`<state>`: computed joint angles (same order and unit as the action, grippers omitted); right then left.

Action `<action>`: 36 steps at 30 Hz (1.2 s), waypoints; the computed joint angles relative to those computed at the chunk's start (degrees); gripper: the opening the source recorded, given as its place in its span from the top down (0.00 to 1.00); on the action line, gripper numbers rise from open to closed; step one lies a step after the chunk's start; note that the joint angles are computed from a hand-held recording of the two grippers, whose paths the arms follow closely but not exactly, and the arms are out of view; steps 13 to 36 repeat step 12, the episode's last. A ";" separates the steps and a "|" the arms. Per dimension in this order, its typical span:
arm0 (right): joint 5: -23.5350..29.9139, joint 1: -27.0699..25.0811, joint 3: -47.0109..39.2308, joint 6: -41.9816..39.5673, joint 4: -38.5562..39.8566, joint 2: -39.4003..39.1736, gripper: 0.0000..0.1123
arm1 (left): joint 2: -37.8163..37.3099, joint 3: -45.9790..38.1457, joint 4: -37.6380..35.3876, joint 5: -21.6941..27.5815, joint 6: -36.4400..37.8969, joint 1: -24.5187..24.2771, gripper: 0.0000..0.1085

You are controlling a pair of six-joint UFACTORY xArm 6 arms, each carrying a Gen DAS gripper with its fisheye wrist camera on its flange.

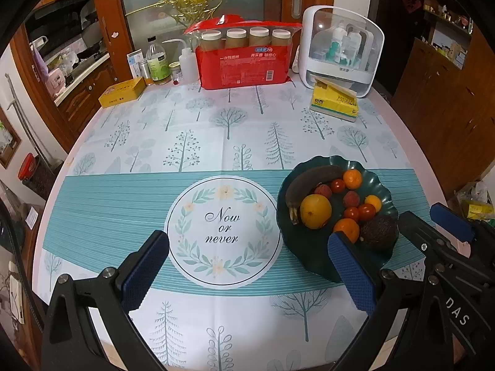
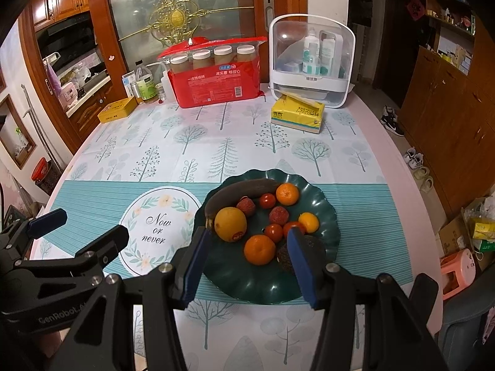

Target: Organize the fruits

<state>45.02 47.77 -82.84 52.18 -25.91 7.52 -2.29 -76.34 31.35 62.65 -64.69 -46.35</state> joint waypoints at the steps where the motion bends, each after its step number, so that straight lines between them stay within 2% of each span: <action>1: 0.00 0.00 0.00 0.00 0.00 0.00 0.53 | -0.04 0.04 -0.05 0.01 -0.03 0.00 0.06; 36: 0.20 0.33 -0.05 0.16 -0.42 -0.13 0.53 | -0.14 0.18 -0.11 -0.11 0.06 0.11 0.06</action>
